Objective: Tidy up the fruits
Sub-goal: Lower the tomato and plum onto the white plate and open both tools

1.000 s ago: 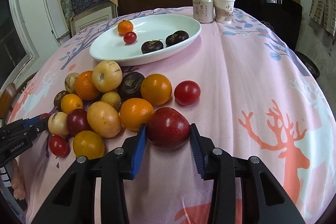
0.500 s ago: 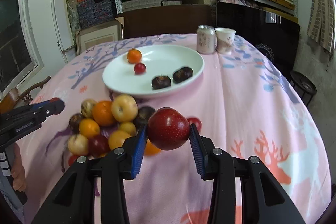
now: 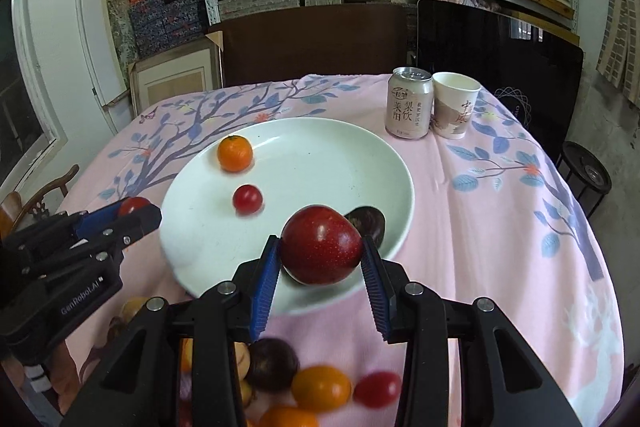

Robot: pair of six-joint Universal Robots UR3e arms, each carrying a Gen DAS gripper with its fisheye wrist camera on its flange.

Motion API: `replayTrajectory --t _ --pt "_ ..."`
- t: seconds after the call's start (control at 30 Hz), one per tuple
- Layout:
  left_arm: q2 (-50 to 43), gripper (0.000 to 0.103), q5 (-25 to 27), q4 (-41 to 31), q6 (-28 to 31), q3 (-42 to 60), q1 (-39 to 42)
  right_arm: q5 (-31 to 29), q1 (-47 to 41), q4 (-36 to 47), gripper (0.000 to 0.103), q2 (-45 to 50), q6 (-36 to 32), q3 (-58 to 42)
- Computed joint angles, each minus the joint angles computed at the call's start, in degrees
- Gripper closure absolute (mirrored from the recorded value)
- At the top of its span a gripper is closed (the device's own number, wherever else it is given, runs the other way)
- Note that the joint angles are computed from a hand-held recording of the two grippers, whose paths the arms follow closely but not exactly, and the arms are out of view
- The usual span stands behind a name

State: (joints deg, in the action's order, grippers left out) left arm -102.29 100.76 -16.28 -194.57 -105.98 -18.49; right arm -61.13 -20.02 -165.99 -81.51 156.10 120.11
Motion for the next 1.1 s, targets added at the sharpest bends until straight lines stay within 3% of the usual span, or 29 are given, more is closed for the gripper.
replayTrajectory --t 0.17,0.23,0.3,0.53,0.77,0.97,1.1 --pt "-6.09 0.073 -2.54 -1.08 0.37 4.41 1.74 -2.42 2.86 -2.01 0.060 6.37 1.69 -4.77" --pt "-7.02 0.056 -2.87 0.19 -0.26 4.14 1.91 -2.00 2.74 -4.42 0.052 7.07 2.03 -4.08" --pt "-7.50 0.047 -2.51 1.36 -0.46 3.76 1.70 -2.89 3.07 -6.17 0.050 6.90 1.49 -3.23" --pt "-3.28 0.036 -0.04 3.24 -2.03 -0.36 0.53 -1.49 2.09 -7.71 0.047 1.51 -0.02 2.32" --pt "6.67 0.035 1.30 4.57 -4.44 -9.96 -0.78 3.86 -3.37 -5.54 0.044 -9.78 -3.94 12.77" --pt "16.59 0.034 4.17 5.40 -8.25 -20.68 -3.56 9.66 -11.41 2.90 0.043 -24.56 -11.63 23.79" --pt "21.63 0.033 7.60 5.44 -11.02 -27.25 -6.75 15.53 -20.42 21.21 0.038 -41.35 -21.40 29.67"
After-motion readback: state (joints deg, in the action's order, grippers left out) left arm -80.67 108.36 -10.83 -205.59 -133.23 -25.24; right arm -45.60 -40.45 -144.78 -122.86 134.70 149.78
